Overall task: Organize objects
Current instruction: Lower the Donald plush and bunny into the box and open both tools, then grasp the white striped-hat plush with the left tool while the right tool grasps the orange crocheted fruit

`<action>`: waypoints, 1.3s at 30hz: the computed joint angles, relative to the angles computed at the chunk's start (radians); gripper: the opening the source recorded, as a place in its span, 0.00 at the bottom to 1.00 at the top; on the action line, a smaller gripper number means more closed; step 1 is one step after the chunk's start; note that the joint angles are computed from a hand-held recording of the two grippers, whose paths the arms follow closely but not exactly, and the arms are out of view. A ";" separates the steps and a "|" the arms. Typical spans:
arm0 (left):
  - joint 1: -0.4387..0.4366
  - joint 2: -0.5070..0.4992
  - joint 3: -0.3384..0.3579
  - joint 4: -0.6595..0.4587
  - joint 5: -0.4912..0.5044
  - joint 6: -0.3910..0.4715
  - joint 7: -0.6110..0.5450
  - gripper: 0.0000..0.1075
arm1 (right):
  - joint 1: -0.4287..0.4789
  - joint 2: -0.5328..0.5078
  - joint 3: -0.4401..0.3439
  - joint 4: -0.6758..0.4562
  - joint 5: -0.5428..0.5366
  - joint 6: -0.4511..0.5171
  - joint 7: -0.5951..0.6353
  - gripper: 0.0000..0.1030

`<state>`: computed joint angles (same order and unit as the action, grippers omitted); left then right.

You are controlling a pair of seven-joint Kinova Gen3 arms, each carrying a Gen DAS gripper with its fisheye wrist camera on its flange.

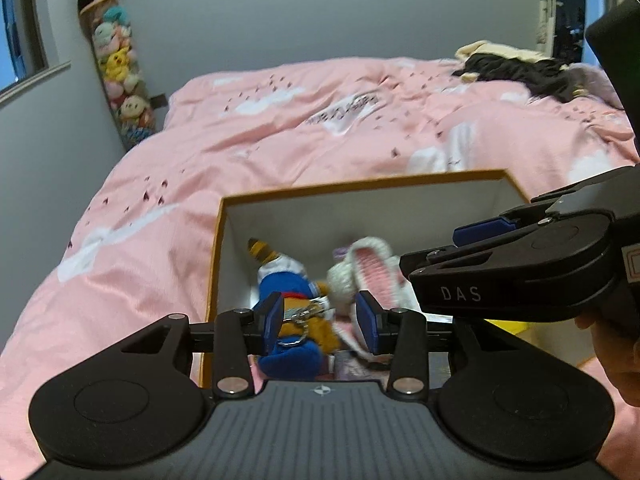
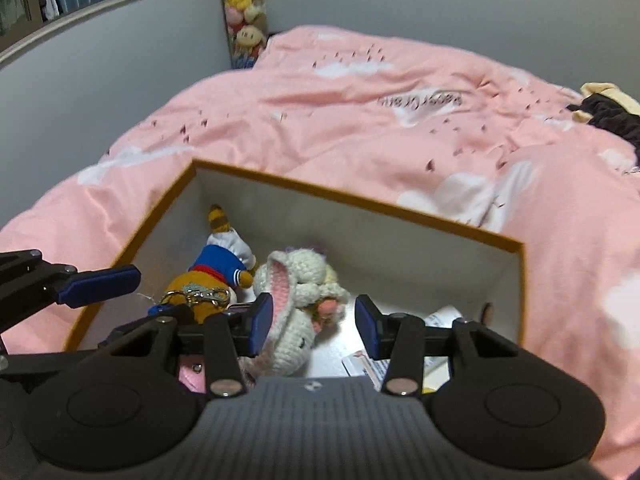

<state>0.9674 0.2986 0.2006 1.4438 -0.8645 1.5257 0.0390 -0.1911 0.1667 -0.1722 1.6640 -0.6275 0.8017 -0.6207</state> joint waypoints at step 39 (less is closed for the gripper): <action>-0.082 -0.262 0.218 0.369 0.260 -0.624 0.381 0.53 | 0.156 -0.255 0.220 0.337 0.103 0.213 0.116 0.48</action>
<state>0.8857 0.0361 0.4181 1.8133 -0.6042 0.9014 0.4199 -0.0350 -0.0886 0.0477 2.0008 -0.5242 1.0152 -0.5051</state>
